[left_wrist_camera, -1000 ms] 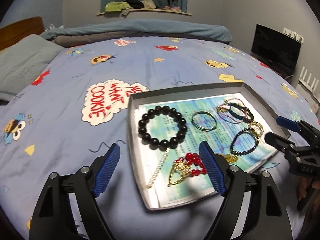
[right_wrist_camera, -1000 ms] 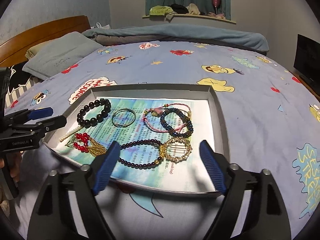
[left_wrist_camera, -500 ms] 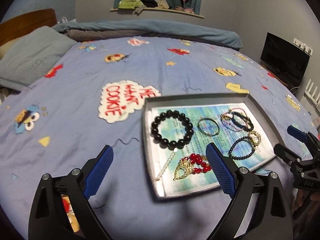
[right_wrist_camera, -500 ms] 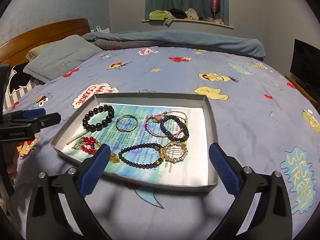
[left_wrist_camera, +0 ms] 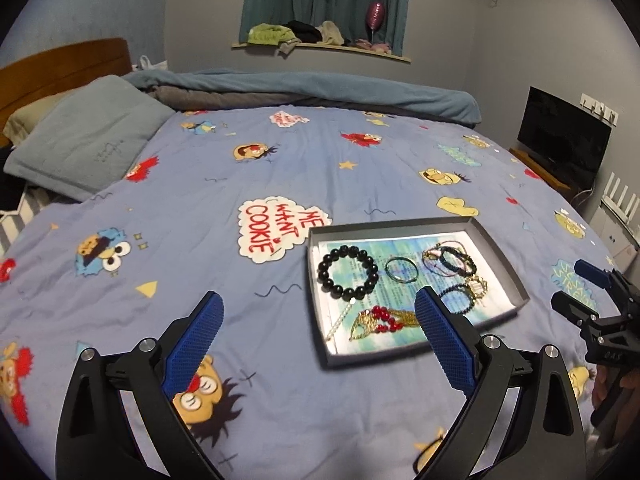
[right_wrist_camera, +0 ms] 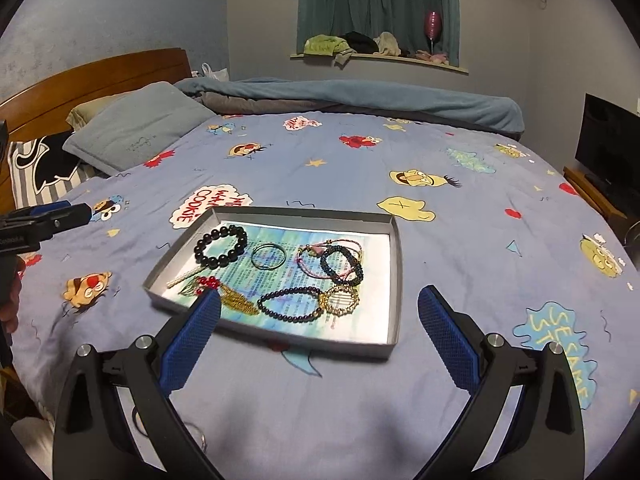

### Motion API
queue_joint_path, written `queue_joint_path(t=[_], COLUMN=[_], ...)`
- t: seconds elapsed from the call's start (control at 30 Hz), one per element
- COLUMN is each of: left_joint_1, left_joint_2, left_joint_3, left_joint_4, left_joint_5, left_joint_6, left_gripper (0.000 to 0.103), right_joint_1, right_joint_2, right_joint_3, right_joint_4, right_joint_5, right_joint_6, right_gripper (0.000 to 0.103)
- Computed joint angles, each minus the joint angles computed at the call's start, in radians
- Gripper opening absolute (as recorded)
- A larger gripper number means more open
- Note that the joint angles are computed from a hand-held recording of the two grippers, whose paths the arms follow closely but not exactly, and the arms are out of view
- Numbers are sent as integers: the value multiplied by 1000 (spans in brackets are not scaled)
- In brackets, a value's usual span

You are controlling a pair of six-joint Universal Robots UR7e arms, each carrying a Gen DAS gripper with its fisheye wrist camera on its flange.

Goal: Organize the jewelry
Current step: 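Withdraw both open tools from the tray toward the last jewelry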

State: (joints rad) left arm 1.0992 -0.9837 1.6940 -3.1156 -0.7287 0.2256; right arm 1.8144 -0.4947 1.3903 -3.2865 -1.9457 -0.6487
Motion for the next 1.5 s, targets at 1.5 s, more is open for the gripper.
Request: queue_joint_path(t=[1.5], left_joint_1=[-1], left_joint_2=[6], left_joint_3=[302], left_joint_4=[-55], left_joint_5=[-70], left_joint_6=[-45], left_gripper=[93], right_joint_1=[-45], right_joint_2=[-30], right_joint_3=[280], right_joint_4=[-53], right_joint_5=[21], right_joint_6=[-68], right_gripper=[97])
